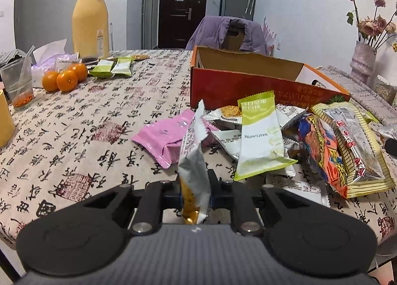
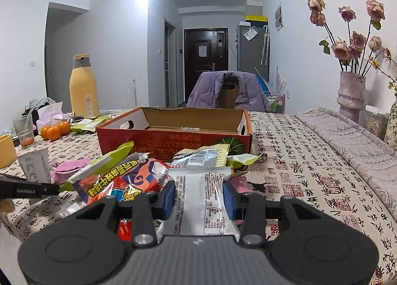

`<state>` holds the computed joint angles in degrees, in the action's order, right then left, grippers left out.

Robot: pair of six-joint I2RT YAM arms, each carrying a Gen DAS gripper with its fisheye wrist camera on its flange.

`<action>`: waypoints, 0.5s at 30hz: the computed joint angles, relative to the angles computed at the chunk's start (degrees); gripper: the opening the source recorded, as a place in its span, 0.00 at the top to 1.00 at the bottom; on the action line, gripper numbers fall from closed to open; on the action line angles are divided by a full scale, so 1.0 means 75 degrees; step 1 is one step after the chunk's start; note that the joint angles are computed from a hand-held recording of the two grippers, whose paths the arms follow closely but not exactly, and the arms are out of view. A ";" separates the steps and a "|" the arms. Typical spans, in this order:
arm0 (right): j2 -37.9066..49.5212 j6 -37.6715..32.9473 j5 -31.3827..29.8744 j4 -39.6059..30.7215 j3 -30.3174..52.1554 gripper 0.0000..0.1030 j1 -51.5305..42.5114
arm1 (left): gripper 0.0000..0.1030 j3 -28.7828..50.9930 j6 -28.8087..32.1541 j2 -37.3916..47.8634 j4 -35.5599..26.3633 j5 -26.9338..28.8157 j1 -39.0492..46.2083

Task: Organize snacks
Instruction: 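Grasp a white snack packet with the left gripper while the right gripper lifts its packet, then carry both packets over the orange box and open both grippers to drop them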

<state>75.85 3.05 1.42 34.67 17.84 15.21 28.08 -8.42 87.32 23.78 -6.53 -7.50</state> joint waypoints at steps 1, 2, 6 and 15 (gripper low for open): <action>-0.0002 0.0002 -0.0003 0.0009 -0.0007 0.62 -0.0006 | 0.83 -0.0019 0.0025 -0.0033 0.0038 -0.0019 -0.0004; 0.0000 0.0004 -0.0008 0.0006 0.0001 0.62 -0.0017 | 0.83 -0.0047 0.0057 -0.0082 0.0082 -0.0035 -0.0009; 0.0009 0.0007 -0.0048 0.0059 0.0009 0.62 -0.0038 | 0.83 -0.0187 0.0197 -0.0322 0.0270 -0.0190 -0.0073; 0.0250 -0.0067 0.0007 0.0257 0.0376 0.62 0.0039 | 0.83 0.0195 0.0524 -0.0600 0.0254 -0.0195 -0.0107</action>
<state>77.73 2.55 1.47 36.60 20.66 15.50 29.54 -4.49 82.82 25.68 -7.99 -8.30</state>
